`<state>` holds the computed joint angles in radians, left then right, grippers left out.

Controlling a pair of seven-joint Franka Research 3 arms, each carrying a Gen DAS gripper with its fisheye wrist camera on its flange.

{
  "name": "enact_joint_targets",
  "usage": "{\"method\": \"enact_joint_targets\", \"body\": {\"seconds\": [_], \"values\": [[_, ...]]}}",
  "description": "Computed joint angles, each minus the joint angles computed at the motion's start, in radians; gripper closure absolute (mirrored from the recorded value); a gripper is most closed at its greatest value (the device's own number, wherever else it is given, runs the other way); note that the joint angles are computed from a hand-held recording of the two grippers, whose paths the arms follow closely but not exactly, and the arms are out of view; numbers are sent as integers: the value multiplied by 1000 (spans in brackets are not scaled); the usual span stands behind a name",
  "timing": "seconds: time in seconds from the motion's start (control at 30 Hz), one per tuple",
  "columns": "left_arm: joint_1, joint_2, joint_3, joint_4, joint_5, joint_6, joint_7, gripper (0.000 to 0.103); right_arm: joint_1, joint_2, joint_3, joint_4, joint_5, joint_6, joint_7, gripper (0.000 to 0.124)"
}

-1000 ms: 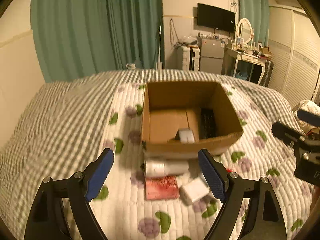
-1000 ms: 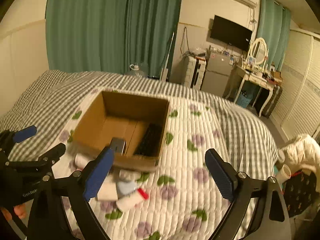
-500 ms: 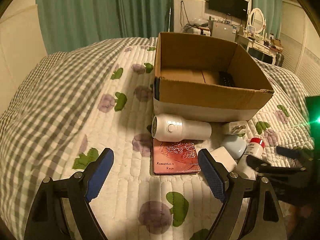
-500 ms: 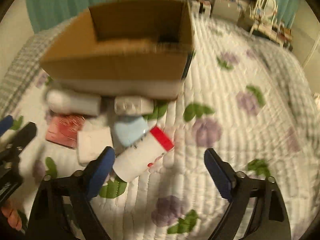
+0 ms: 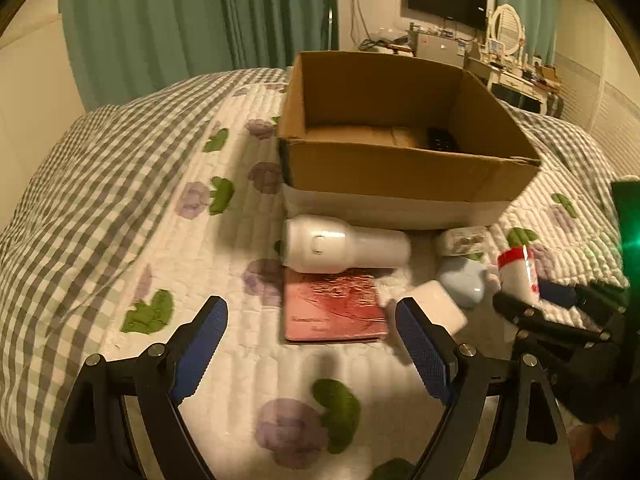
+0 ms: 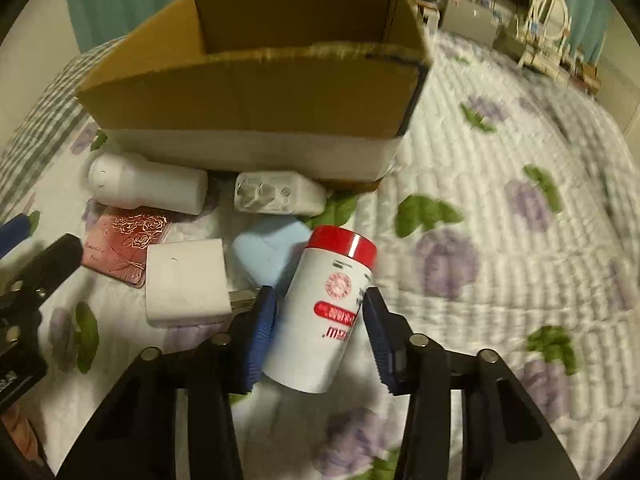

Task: Organize rigid objects
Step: 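Grasp the white charger with left tool while right tool grasps the red-capped bottle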

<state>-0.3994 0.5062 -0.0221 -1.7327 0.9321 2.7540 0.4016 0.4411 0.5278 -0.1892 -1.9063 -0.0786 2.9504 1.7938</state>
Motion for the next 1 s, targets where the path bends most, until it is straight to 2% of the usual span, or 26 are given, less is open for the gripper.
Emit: {"method": "enact_joint_targets", "body": {"seconds": [0.07,0.27,0.37,0.43,0.47,0.6,0.77,0.9,0.93,1.0], "values": [[4,8,-14,9,-18,5,22,15,1,-29,-14,-30,-11,25,-6,84],[-6,65,-46,66,-98,7,120,15,-79,-85,25,-80,32,70,-84,87],[-15,109,-57,108,-150,4,174,15,-90,-79,26,-75,60,79,-97,87],[-19,141,-65,143,-191,-7,212,15,-136,-73,72,-66,100,75,-138,87],[-21,157,-66,160,-210,-7,228,15,-125,-85,71,-88,107,82,-137,87],[-61,221,-35,242,-230,-26,271,16,-166,-81,117,-88,166,91,-192,87],[-113,286,0,334,-214,-100,316,20,-205,-71,157,-73,231,82,-252,87],[-41,320,-65,352,-303,-50,411,20,-196,-71,150,-73,254,81,-269,87],[-25,322,-76,352,-333,-34,427,24,-189,-72,143,-73,254,81,-268,87],[-39,312,-57,346,-348,-39,425,28,-176,-73,131,-78,253,86,-265,87]]}}
